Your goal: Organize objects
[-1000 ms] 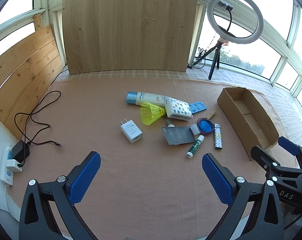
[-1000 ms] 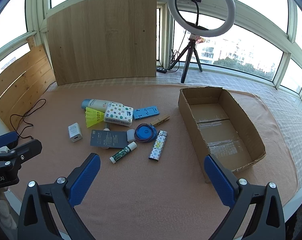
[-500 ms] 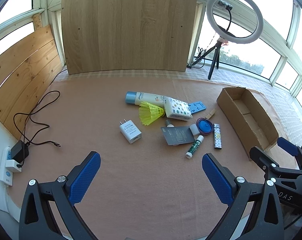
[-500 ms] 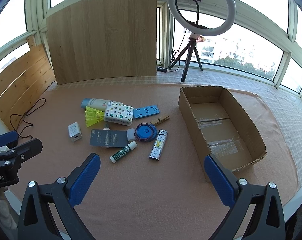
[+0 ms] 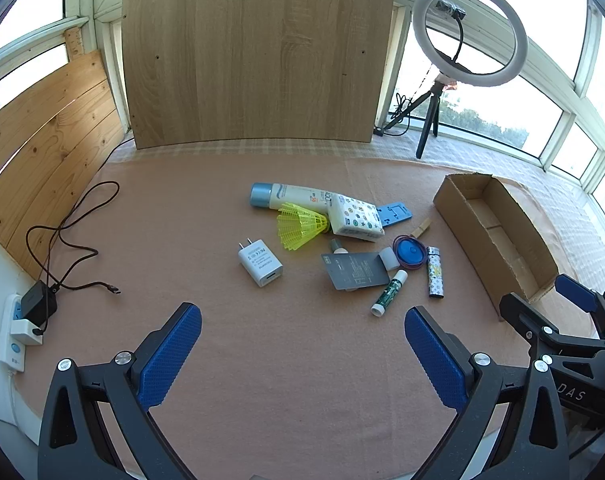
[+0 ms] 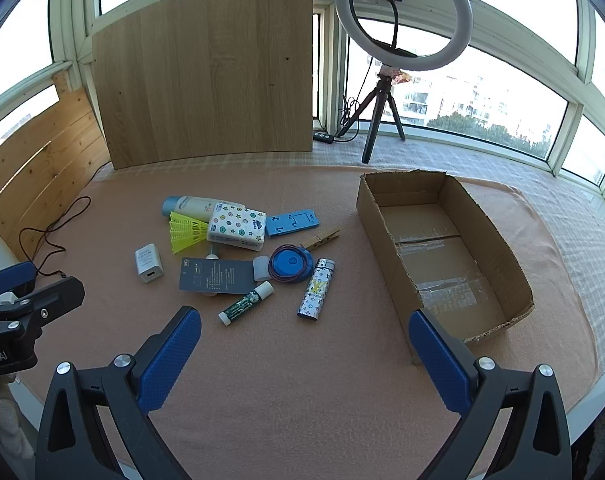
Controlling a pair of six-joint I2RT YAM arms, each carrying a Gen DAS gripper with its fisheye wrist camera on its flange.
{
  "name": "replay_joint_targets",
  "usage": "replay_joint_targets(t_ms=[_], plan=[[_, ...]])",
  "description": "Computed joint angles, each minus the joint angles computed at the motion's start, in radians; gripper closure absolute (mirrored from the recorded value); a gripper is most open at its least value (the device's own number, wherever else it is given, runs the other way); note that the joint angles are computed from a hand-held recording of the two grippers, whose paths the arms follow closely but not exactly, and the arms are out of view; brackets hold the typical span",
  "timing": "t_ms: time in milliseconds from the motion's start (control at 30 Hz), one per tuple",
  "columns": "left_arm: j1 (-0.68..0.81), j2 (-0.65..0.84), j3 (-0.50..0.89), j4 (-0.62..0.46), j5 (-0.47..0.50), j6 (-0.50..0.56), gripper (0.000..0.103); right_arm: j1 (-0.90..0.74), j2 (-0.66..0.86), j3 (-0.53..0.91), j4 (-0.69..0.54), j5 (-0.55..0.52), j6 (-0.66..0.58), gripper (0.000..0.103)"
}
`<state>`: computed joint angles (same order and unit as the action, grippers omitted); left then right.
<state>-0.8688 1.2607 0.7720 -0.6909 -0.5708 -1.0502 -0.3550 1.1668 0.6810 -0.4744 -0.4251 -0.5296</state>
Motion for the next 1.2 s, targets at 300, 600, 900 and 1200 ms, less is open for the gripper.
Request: replay_joint_targets(t_ms=[300, 600, 900, 1200], plan=[[0.003, 0.009, 0.002, 0.007, 0.004, 0.003, 0.0, -0.003, 0.008, 0.007, -0.003, 0.002, 0.001, 0.001], [0.017, 0.005, -0.017, 0.023, 0.017, 0.012, 0.0, -0.002, 0.024, 0.011, 0.003, 0.009, 0.004, 0.001], [0.063, -0.006, -0.055, 0.054, 0.044, 0.049, 0.0, 0.003, 0.065, 0.019, -0.007, 0.01, 0.0, 0.001], [0.128, 0.04, -0.05, 0.1, 0.071, 0.084, 0.0, 0.005, 0.11, 0.023, -0.003, 0.011, -0.009, 0.001]])
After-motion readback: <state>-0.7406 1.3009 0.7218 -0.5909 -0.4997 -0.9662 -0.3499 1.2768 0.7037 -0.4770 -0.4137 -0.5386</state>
